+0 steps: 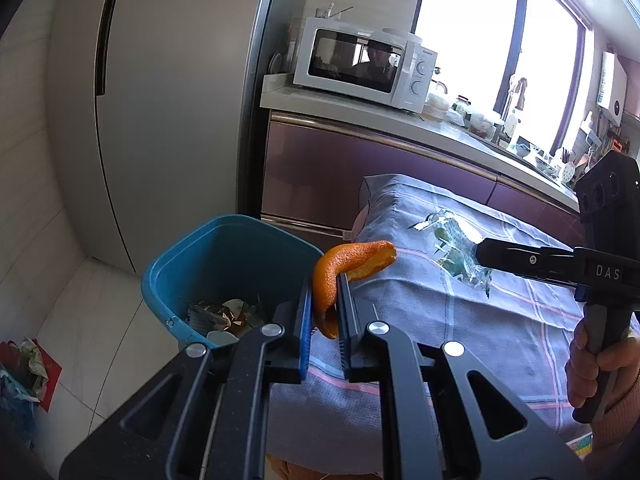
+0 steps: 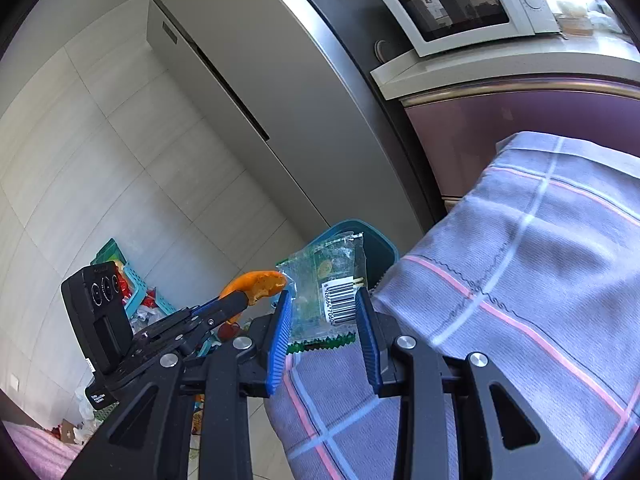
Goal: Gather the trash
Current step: 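Carry the orange peel and clear wrapper over the teal bin with both tools, then open both tools to drop the peel and wrapper into the bin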
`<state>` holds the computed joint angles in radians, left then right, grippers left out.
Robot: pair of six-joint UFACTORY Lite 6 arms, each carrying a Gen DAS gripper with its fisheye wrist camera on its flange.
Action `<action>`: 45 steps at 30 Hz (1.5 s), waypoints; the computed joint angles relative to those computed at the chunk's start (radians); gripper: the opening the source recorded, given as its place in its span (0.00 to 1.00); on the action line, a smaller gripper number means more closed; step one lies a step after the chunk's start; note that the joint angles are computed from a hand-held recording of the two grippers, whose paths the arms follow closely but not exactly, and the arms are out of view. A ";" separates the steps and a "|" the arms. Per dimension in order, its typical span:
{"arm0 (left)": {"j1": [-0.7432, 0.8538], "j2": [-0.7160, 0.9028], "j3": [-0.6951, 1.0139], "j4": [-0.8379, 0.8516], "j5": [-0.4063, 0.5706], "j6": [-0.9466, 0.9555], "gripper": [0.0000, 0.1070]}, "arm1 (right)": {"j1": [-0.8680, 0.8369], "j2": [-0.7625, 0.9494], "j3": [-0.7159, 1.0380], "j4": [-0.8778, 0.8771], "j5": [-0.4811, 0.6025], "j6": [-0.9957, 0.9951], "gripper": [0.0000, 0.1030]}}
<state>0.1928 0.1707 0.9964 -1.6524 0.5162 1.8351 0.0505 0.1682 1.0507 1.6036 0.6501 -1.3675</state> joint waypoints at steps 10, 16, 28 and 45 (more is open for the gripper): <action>0.030 0.082 0.078 -0.003 -0.023 -0.009 0.11 | 0.069 0.140 0.163 -0.052 -0.030 0.062 0.30; 0.034 0.150 0.141 -0.006 -0.051 -0.023 0.11 | 0.118 0.277 0.318 -0.119 -0.069 0.149 0.30; 0.015 0.300 0.273 -0.023 -0.145 -0.042 0.11 | 0.192 0.549 0.688 -0.376 -0.099 0.446 0.30; -0.022 0.473 0.451 0.070 -0.222 -0.188 0.12 | 0.249 0.764 0.982 -0.671 -0.089 0.771 0.30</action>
